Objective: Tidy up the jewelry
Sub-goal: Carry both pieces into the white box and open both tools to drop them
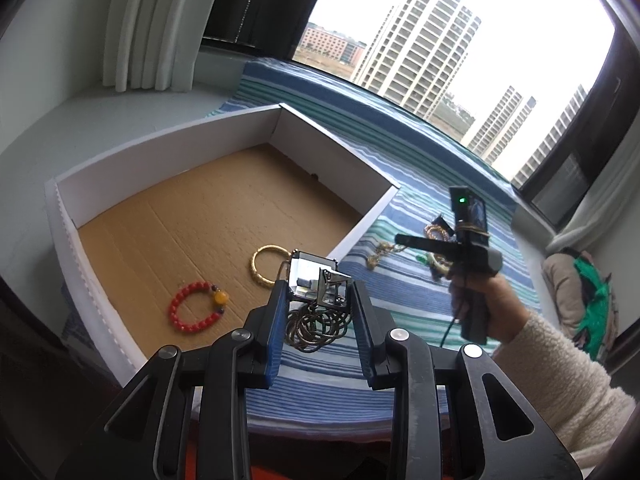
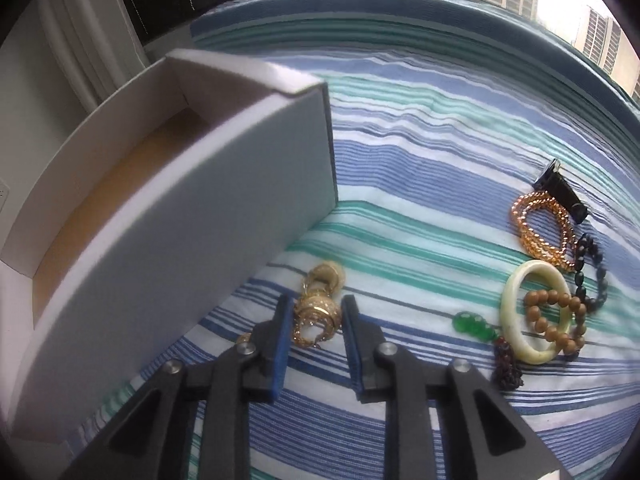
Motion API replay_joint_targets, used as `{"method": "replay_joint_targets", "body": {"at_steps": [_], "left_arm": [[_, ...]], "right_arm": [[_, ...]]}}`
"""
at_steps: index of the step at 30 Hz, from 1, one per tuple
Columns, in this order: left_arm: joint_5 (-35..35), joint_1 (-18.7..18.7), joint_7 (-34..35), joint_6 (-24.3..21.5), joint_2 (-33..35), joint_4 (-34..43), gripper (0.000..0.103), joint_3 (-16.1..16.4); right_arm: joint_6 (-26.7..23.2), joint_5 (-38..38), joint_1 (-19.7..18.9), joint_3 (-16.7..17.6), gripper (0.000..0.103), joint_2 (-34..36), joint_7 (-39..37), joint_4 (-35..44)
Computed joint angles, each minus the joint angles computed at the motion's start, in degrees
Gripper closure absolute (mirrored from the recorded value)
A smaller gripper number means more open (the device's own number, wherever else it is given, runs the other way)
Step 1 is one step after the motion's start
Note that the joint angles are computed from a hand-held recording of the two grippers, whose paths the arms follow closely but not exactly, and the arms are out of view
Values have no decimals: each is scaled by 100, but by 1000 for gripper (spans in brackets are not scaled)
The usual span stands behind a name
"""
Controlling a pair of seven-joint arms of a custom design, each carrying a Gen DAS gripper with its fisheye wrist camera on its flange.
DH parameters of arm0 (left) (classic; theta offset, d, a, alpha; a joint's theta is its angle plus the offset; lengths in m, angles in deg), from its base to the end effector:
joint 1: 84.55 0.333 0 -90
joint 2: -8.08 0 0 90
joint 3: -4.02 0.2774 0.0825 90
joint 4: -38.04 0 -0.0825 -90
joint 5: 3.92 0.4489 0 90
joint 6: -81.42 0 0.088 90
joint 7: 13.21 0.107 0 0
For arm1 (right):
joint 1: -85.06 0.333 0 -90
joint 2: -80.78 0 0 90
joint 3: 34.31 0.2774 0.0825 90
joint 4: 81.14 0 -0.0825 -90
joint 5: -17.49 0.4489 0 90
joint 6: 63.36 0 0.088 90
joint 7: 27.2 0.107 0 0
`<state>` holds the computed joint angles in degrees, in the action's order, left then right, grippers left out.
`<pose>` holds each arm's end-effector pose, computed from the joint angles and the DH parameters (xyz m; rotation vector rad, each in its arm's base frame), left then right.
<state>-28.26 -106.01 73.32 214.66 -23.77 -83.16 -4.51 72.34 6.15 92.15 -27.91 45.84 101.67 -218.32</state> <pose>0.4315 -0.2759 0.6810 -1.6668 2.2690 -1.2217 0.4840 0.1178 0.5508 -1.5097 2.1423 -0.5623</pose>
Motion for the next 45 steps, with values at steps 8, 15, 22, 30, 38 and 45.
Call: {"method": "replay_joint_targets", "body": {"at_steps": [8, 15, 22, 30, 38, 45], "left_arm": [[114, 144, -2, -40, 270, 311, 73, 41], [598, 493, -100, -91, 868, 931, 73, -61], [968, 727, -291, -161, 1783, 1636, 72, -182], [1434, 872, -844, -511, 3066, 2430, 73, -345], [1786, 887, -1181, -528, 3145, 2385, 50, -383], [1456, 674, -649, 197, 1995, 1460, 29, -423]], "right_arm": [[-237, 60, 124, 12, 79, -503, -549, 674], [-128, 165, 195, 68, 79, 130, -945, 1917], [-44, -62, 242, 196, 78, 1237, -1036, 3065], [-238, -124, 592, 43, 78, 2778, -1203, 3806], [500, 222, 741, -145, 61, 2558, -1112, 3053], [1360, -1274, 309, 468, 34, 619, -195, 1421]]}}
